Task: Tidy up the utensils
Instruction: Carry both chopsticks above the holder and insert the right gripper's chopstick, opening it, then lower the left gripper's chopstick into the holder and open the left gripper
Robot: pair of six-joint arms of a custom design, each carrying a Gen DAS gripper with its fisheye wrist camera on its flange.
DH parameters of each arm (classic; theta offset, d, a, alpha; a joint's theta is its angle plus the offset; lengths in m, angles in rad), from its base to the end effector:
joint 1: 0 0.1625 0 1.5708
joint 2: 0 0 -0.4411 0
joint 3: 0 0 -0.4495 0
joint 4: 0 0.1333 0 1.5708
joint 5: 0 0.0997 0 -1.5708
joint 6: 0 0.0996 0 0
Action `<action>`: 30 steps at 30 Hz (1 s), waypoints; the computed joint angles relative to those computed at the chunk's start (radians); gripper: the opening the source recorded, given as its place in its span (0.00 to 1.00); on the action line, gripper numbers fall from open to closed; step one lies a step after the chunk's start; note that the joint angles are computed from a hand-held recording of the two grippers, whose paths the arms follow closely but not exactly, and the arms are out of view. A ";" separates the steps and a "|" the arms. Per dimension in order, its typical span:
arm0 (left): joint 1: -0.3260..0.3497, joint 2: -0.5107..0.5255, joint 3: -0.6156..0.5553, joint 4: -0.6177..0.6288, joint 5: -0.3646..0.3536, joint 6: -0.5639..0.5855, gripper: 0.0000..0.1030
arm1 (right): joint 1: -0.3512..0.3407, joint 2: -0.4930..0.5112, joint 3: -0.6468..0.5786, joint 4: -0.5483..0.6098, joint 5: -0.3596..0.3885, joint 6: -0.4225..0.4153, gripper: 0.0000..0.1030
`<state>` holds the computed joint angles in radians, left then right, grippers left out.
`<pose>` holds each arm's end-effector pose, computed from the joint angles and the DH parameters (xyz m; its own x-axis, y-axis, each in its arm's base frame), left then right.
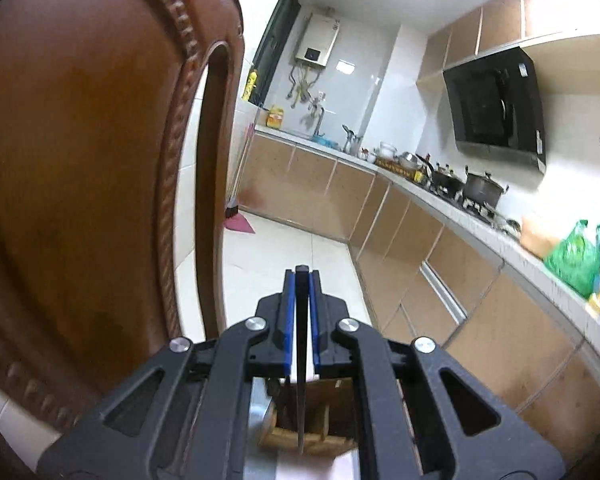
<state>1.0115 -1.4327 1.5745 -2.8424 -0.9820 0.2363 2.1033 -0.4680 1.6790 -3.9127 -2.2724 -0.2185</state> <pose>-0.1708 -0.6283 0.5907 -0.8914 0.0998 -0.4422 0.4476 0.3481 -0.8237 0.3962 -0.5364 -0.0014 -0.8850 0.0331 0.4645 -0.4180 0.3832 -0.8237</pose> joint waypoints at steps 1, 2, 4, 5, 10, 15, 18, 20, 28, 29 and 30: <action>0.002 0.013 -0.015 -0.001 -0.006 -0.003 0.06 | 0.000 -0.001 0.001 -0.003 0.006 -0.011 0.78; 0.004 0.032 -0.030 -0.015 -0.010 0.002 0.06 | 0.000 -0.002 0.001 -0.005 0.011 -0.023 0.78; 0.012 0.065 -0.053 -0.025 -0.011 0.006 0.06 | -0.001 -0.007 0.004 -0.002 0.021 -0.029 0.78; 0.020 0.079 -0.062 -0.024 -0.021 -0.002 0.06 | -0.002 -0.009 0.006 -0.001 0.026 -0.025 0.78; 0.069 0.126 -0.046 0.024 -0.029 -0.014 0.06 | -0.006 -0.016 0.009 0.013 0.041 -0.011 0.78; 0.094 0.011 0.177 0.045 0.005 0.027 0.57 | 0.001 -0.016 0.006 0.035 0.051 -0.020 0.78; 0.097 -0.097 0.328 0.029 0.020 0.066 0.76 | 0.011 -0.011 0.002 0.056 0.045 -0.035 0.78; 0.077 -0.170 0.405 0.126 0.090 0.033 0.79 | 0.017 -0.007 0.000 0.085 0.041 -0.035 0.78; 0.002 -0.346 0.616 0.071 0.192 0.110 0.96 | 0.058 0.011 0.006 0.166 -0.008 -0.019 0.86; 0.005 -0.347 0.609 0.117 0.192 0.080 0.96 | 0.071 0.020 0.002 0.174 -0.032 -0.026 0.87; 0.007 -0.345 0.599 0.160 0.191 0.052 0.96 | 0.079 0.028 -0.002 0.178 -0.052 -0.035 0.90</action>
<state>1.0187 -1.7780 2.1740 -2.6824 -0.7912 0.2884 2.1826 -0.4404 1.6770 -3.7346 -2.3248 -0.2532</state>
